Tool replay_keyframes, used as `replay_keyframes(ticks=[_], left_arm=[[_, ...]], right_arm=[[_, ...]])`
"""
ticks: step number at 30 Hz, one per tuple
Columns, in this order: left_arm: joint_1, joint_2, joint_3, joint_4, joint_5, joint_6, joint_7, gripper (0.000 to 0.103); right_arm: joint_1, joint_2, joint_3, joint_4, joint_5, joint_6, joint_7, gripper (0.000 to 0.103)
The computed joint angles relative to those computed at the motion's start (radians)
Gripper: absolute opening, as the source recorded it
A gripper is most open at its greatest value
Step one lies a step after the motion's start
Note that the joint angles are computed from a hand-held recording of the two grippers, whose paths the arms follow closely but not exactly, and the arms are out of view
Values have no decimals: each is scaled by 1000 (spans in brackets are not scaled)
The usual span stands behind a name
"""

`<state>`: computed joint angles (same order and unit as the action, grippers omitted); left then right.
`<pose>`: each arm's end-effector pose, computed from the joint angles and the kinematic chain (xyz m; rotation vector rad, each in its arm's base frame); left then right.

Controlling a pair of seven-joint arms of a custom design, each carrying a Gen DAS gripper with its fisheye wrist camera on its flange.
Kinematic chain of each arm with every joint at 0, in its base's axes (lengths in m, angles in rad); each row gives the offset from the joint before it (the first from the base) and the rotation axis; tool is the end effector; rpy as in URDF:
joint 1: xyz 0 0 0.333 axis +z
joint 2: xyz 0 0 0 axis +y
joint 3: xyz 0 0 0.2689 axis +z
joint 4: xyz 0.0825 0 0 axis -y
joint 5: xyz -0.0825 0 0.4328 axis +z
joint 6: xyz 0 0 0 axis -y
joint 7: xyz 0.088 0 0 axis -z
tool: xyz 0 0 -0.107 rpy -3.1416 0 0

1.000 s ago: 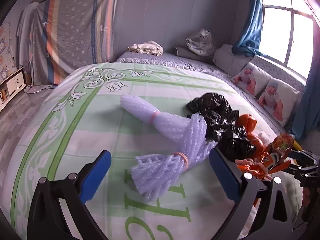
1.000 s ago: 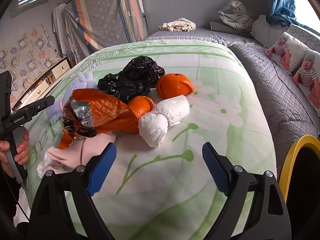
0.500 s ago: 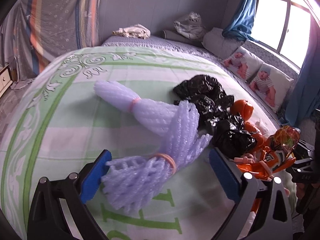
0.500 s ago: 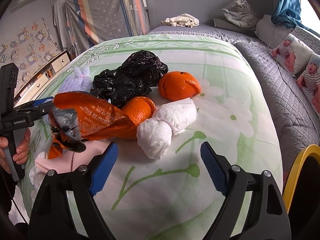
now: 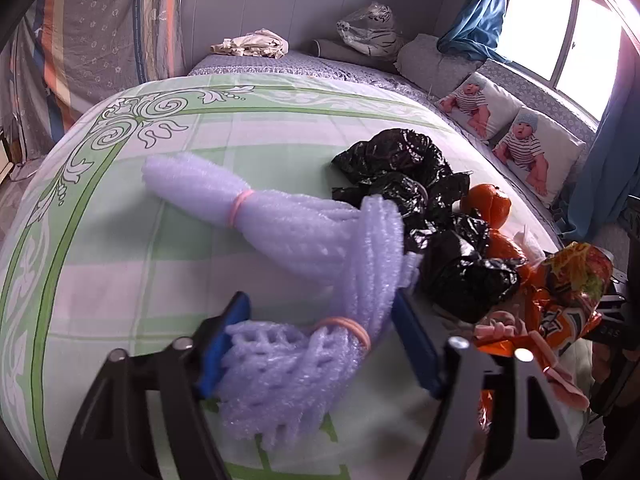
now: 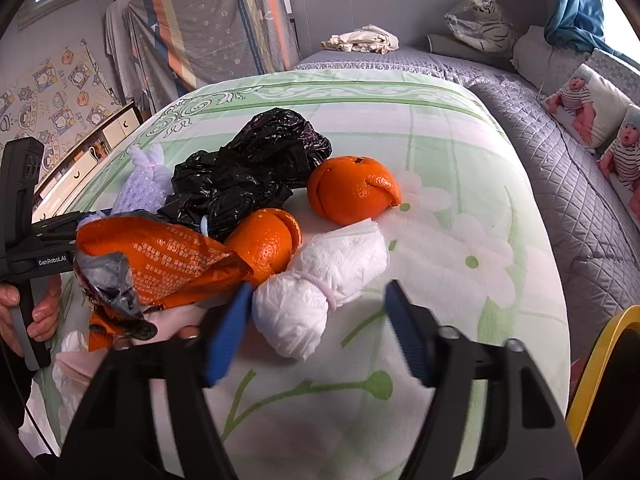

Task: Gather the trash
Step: 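Grasp the lavender bubble-wrap bundle with the left tool while the right tool grasps the white tissue wad, then carry the bubble wrap and tissue wad with both tools over the yellow bin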

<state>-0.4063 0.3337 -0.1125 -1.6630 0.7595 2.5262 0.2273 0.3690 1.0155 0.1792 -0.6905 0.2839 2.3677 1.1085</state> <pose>0.6280 -0.3583 0.4076 -2.0801 1.4889 -0.7807 0.7605 0.3724 0.4040 -2.1794 0.9649 -0.2209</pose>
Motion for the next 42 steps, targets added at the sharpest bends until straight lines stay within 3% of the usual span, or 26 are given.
replay_keyframes(ticks=[4, 10, 19, 28, 42], left_arm=[[1, 14, -8, 17, -17, 9, 44, 42], [-22, 31, -4, 50, -18, -15, 82, 28], [-31, -48, 4, -22, 60, -16, -45, 25], [-23, -115, -39, -59, 167, -45, -142, 25], [-23, -159, -78, -56, 250, -61, -221, 25]], right_arm=[[7, 62, 5, 103, 1, -54, 2, 46], [-4, -13, 8, -20, 20, 5, -15, 38], [-61, -182, 40, -268, 83, 128, -56, 38], [-135, -352, 89, -499, 202, 216, -141, 38], [-197, -538, 102, -717, 405, 294, -273, 38]])
